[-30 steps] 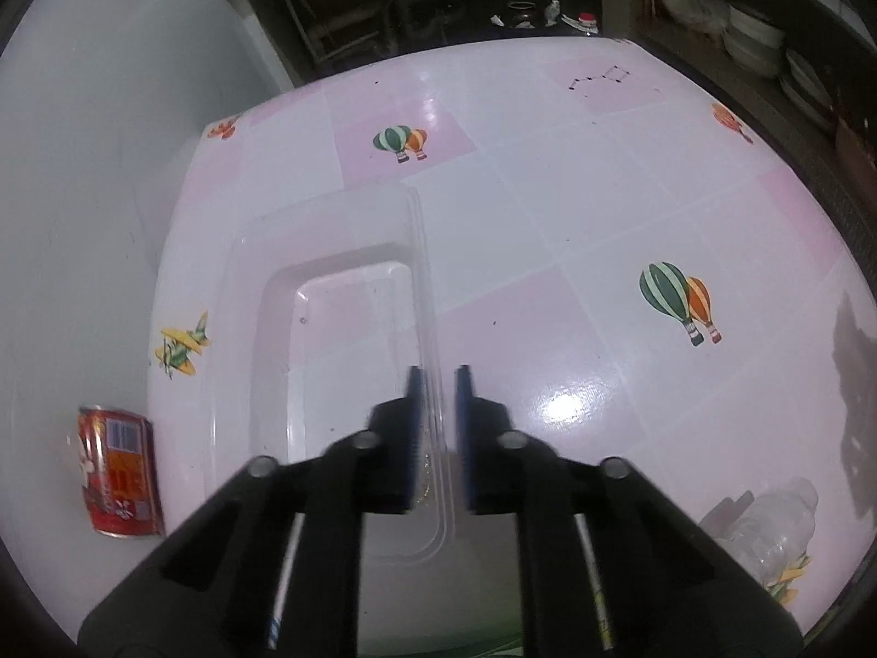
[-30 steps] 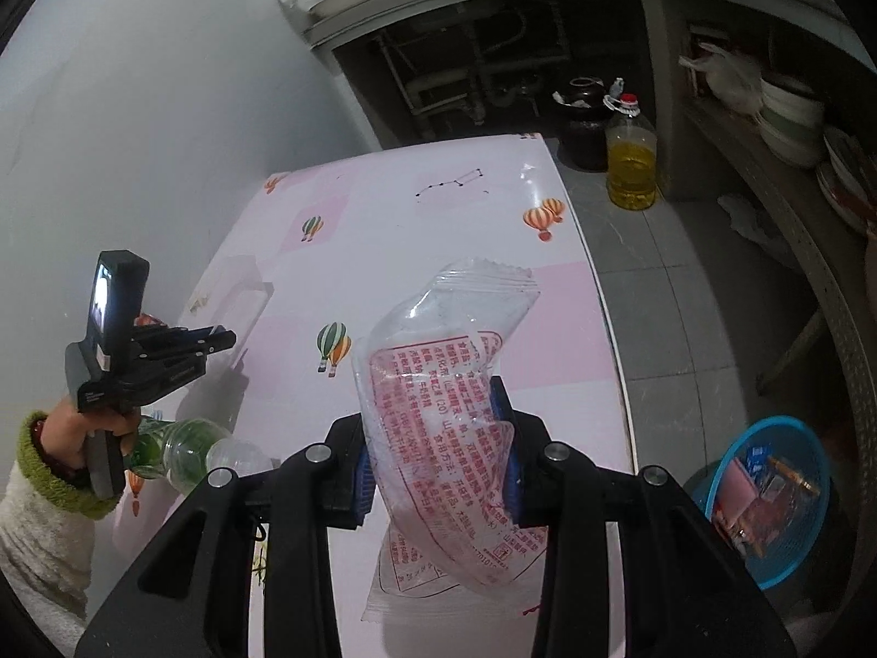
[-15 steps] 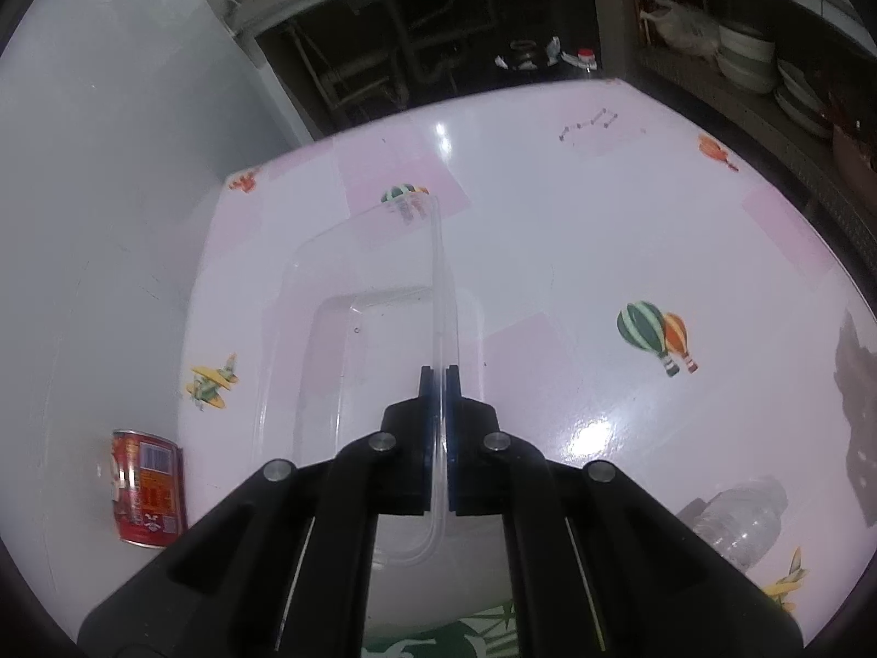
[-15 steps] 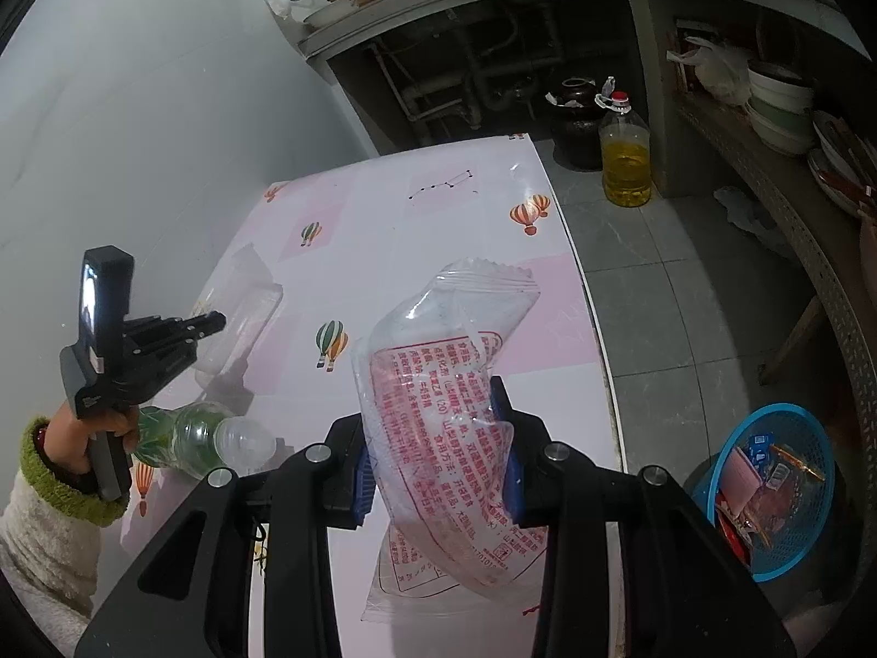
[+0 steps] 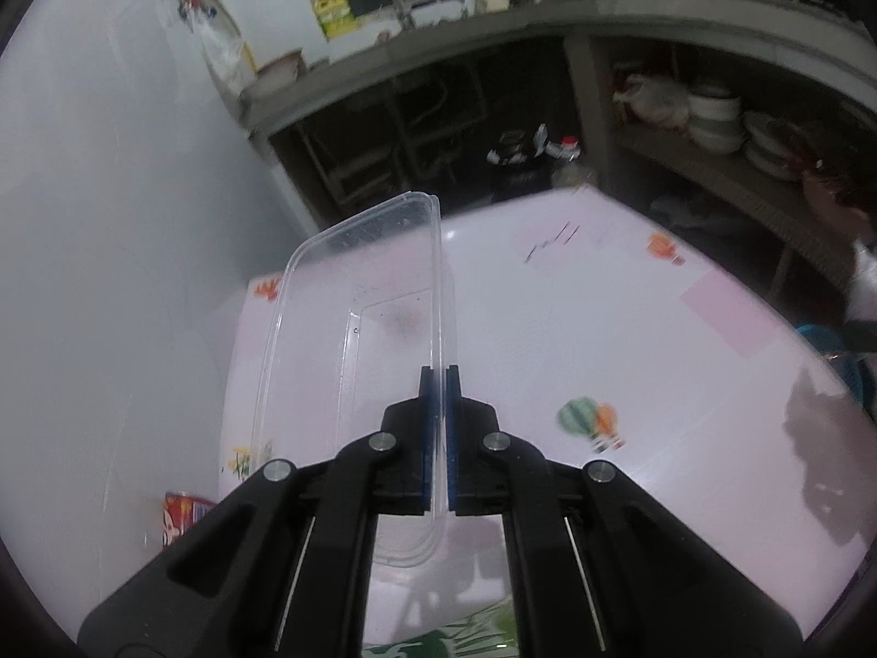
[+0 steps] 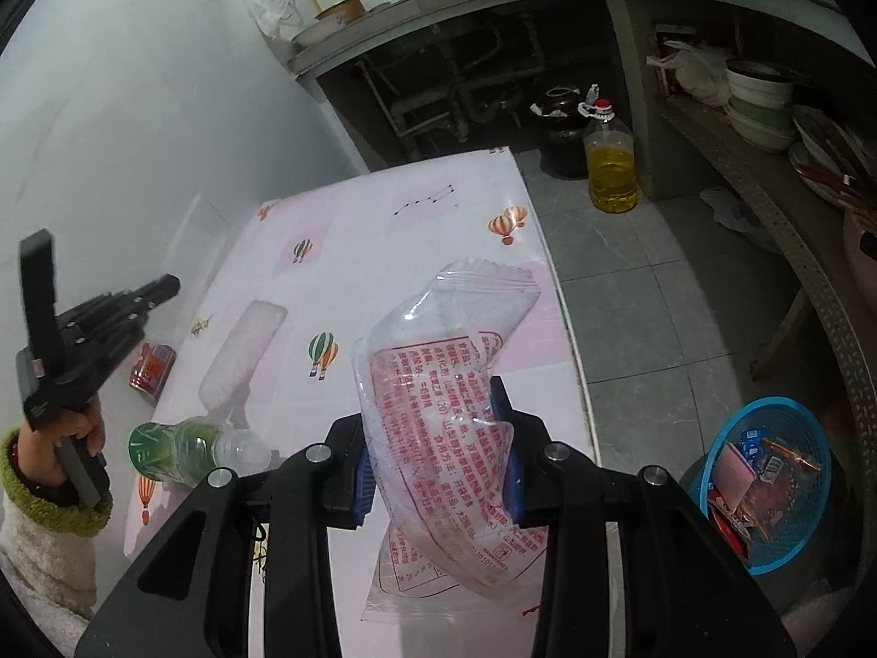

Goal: Collect trash
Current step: 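Lift the container with the left tool while the right tool carries the bag toward the wastebasket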

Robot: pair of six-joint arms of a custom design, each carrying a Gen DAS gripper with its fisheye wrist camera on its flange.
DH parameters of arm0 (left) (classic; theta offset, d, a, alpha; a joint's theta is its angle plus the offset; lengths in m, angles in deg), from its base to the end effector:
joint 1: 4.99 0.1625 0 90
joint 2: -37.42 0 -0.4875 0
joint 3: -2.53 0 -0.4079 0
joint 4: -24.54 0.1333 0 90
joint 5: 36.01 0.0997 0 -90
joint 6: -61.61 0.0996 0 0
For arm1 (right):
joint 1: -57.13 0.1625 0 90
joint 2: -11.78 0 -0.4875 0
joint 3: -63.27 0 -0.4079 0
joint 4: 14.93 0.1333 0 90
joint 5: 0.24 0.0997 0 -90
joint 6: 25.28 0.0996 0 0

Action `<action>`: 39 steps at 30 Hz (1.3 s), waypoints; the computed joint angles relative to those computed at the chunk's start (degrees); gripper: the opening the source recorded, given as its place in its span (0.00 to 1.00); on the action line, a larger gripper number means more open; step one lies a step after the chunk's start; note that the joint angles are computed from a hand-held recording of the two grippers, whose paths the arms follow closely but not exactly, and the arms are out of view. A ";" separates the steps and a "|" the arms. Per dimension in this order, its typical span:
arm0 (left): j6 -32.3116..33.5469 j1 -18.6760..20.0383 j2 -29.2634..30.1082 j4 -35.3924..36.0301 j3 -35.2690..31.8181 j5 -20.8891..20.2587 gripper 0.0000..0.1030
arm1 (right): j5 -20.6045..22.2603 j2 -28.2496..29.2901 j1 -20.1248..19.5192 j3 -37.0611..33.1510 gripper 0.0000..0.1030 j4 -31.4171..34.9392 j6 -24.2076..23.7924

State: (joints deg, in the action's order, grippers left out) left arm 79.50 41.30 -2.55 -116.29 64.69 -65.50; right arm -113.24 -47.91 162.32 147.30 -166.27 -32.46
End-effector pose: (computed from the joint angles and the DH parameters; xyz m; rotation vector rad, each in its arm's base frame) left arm -0.4368 -0.7753 0.3264 0.8029 1.9546 -0.7924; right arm 0.2882 -0.7015 0.4020 0.3364 -2.6296 0.9204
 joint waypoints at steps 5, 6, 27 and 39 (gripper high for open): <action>3.42 -2.10 0.91 -3.86 -0.48 -3.67 0.02 | -0.86 -1.69 -0.04 1.83 0.34 -2.62 0.47; 3.79 -2.29 0.91 -4.43 -0.25 -4.39 0.02 | -1.04 -2.04 -0.12 2.18 0.34 -3.08 0.57; 3.82 -7.32 10.22 2.45 -6.43 -25.86 0.02 | -7.35 -14.79 -5.57 15.94 0.34 -12.76 9.52; -2.80 -7.24 18.78 19.35 -17.36 -36.53 0.02 | -8.68 -21.51 -12.07 24.79 0.34 -14.31 18.41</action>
